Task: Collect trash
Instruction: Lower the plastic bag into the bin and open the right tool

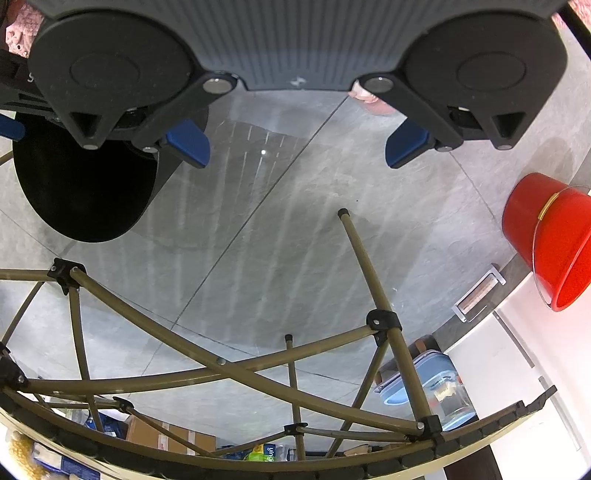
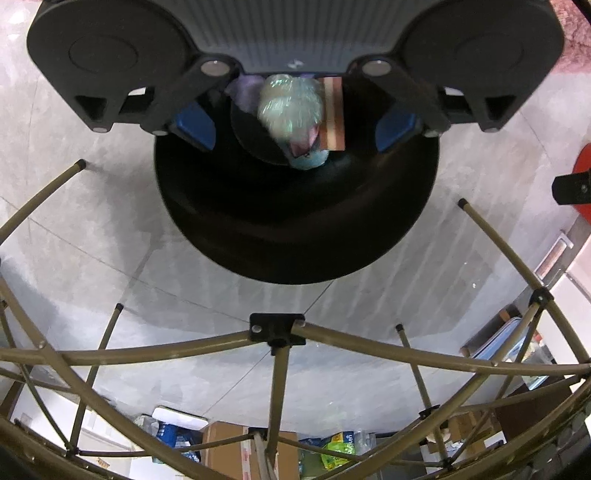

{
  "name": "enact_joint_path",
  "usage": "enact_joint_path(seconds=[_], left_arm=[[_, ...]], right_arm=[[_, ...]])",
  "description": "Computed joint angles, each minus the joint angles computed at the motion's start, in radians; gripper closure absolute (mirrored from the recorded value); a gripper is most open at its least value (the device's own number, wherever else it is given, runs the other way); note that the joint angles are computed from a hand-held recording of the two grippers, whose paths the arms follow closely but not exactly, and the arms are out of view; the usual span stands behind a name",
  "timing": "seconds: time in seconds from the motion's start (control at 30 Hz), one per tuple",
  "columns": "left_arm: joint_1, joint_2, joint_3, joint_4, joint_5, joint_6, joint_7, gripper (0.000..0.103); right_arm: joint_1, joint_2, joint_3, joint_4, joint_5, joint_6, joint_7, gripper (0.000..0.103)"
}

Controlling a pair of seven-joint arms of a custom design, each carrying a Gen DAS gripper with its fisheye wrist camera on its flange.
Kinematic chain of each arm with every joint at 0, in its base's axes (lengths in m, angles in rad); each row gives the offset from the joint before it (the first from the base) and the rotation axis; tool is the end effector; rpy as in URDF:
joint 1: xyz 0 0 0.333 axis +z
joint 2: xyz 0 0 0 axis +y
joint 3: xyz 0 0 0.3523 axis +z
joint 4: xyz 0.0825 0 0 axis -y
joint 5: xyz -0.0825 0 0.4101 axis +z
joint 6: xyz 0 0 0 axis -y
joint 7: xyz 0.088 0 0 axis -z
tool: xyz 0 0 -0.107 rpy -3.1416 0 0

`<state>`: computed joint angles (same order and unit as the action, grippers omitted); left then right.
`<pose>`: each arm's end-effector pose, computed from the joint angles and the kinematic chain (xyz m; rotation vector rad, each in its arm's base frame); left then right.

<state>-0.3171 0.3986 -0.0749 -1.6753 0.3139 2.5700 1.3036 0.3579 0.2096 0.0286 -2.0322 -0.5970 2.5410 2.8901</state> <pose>0.6846 -0.2801 0.4481 -1.5653 2.1980 -0.4890 0.5912 0.2472 0.3922 -1.4322 2.3788 -0.5373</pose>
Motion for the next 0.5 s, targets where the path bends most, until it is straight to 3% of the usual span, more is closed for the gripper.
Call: enact_joint_path(seconds=[0.5], left_arm=[[-0.002, -0.005, -0.003, -0.003, -0.005, 0.015, 0.005, 0.0]], right_arm=[[0.002, -0.017, -0.005, -0.015, -0.035, 0.015, 0.042, 0.006]])
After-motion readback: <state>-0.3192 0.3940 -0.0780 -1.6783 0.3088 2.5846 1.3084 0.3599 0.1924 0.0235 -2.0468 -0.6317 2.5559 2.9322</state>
